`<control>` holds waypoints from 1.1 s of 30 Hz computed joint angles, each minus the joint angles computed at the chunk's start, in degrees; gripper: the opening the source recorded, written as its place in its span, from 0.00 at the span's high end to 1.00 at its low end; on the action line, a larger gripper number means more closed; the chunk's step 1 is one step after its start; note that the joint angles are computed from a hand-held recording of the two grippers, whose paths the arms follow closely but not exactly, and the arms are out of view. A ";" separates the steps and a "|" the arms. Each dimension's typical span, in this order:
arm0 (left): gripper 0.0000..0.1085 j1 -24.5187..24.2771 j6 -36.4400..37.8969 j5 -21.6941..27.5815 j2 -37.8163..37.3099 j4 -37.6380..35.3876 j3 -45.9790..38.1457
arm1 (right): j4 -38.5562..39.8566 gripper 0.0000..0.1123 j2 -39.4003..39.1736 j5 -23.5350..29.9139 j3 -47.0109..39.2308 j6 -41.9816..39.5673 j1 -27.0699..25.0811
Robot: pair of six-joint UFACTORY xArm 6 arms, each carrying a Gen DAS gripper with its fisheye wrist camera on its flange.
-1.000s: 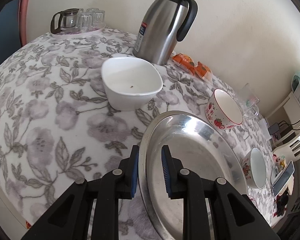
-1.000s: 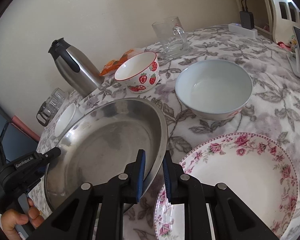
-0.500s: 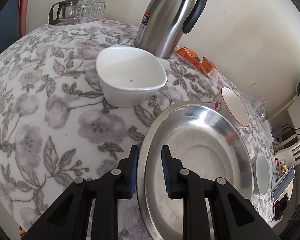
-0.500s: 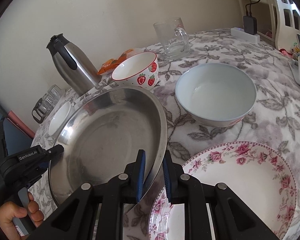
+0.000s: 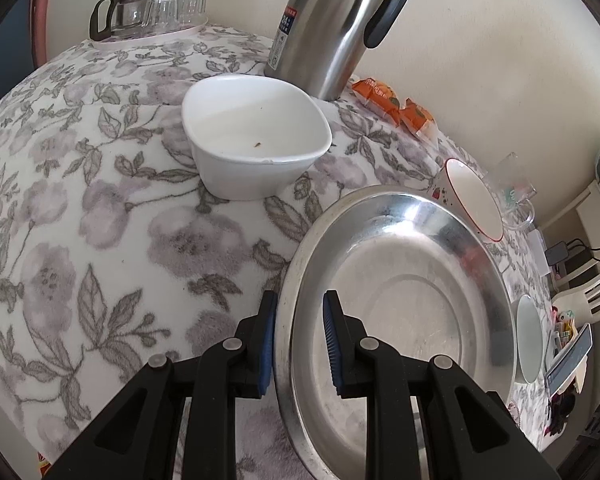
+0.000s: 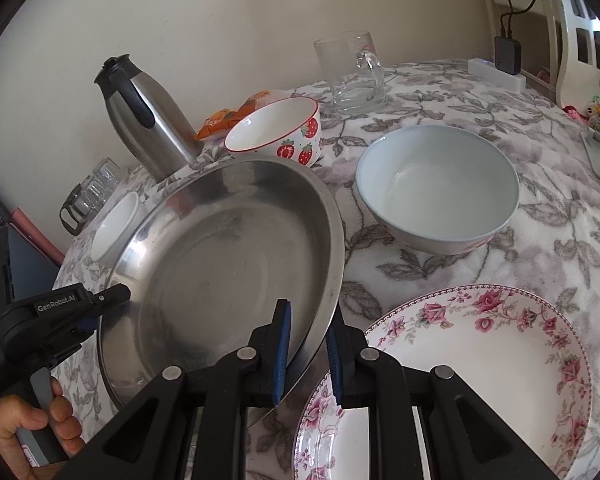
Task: Organize plates and bowls
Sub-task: 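Drag the steel basin by its rim toward the table centre with the left tool, then open the left tool and move the right tool to the pink rose-rimmed plate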
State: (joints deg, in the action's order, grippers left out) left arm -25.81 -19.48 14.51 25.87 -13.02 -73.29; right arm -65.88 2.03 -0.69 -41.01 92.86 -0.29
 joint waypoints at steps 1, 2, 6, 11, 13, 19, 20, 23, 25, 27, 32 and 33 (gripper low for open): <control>0.80 0.00 0.19 0.13 0.05 -0.27 -0.08 | 0.01 0.84 -0.01 0.02 0.02 -0.08 0.03; 0.80 0.00 0.43 0.27 0.06 -0.60 -0.11 | 0.36 0.84 -0.02 -0.01 0.09 -0.53 0.05; 0.79 -0.01 1.39 0.60 -0.17 -1.87 -0.17 | 4.42 0.83 -0.29 0.44 0.74 -4.05 0.55; 0.77 0.10 0.98 1.27 -0.84 -1.47 0.00 | 8.65 0.83 -0.85 0.74 1.55 -7.86 0.99; 0.74 0.14 0.97 1.80 -1.00 -1.41 -0.07 | 10.29 0.83 -1.16 0.85 1.94 -9.27 1.14; 0.66 0.73 -3.90 2.98 -2.11 3.65 0.53 | 16.10 0.67 -2.43 0.41 3.83 -13.20 0.91; 0.64 0.82 -5.01 3.22 -2.32 4.91 0.61 | 16.16 0.67 -2.62 0.36 3.96 -13.11 0.82; 0.57 0.96 -6.95 3.43 -2.89 7.57 1.01 | 15.28 0.60 -3.13 0.75 4.08 -11.93 0.73; 0.50 1.06 -8.84 4.08 -3.03 10.01 0.86 | 13.81 0.52 -3.36 1.05 3.94 -10.49 0.69; 0.46 1.17 -10.75 5.24 -2.98 12.28 0.46 | 13.14 0.47 -3.60 1.31 3.90 -9.93 0.79; 0.37 1.22 -14.89 9.49 -2.39 17.84 -1.09 | 12.98 0.37 -3.40 2.38 3.49 -10.25 1.23; 0.37 1.15 -14.55 10.01 -2.23 17.79 -1.34 | 12.92 0.35 -3.39 2.55 3.41 -10.27 1.33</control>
